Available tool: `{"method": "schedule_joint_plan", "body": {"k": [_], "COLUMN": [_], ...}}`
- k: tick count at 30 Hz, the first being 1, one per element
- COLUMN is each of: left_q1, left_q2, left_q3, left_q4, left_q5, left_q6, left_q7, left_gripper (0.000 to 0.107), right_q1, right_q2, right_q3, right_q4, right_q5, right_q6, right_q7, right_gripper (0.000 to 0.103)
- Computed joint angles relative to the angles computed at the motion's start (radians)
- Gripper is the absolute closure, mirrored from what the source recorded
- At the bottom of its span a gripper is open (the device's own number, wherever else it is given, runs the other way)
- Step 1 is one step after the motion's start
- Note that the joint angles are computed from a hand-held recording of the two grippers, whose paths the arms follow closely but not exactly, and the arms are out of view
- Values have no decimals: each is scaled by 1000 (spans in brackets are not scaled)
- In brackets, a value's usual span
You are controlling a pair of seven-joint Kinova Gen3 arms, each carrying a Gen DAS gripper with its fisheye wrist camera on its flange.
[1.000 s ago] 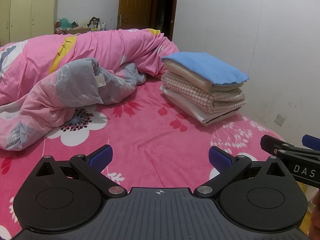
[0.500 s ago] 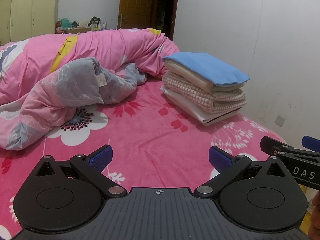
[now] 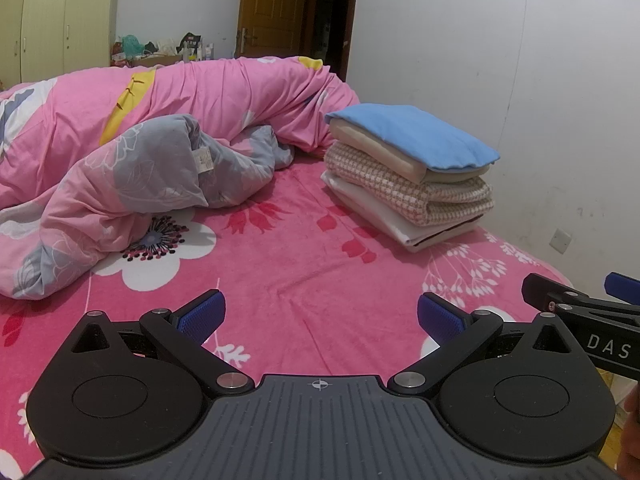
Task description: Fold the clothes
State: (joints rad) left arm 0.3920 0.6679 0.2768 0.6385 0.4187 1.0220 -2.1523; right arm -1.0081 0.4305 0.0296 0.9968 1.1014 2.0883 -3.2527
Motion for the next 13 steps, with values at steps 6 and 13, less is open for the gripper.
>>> {"method": "schedule_joint_plan", "body": {"k": [6,13], "left_q1": [0,2], "left_q2": [-2,1], "left_q3": [0,-2], "left_q4": [3,-2], "left_q5": [1,-2], "left_q6": [-1,1], "left_q7": [0,4], "left_gripper": [5,5], "right_q1": [1,4], "right_q2": [-2,-6], "right_q3": [-1,-4], "right_q4": [4,11], "right_q5": [-1,-2], "right_q6": [0,-2], "right_q7": [-3,-8], "right_gripper": [0,0]}}
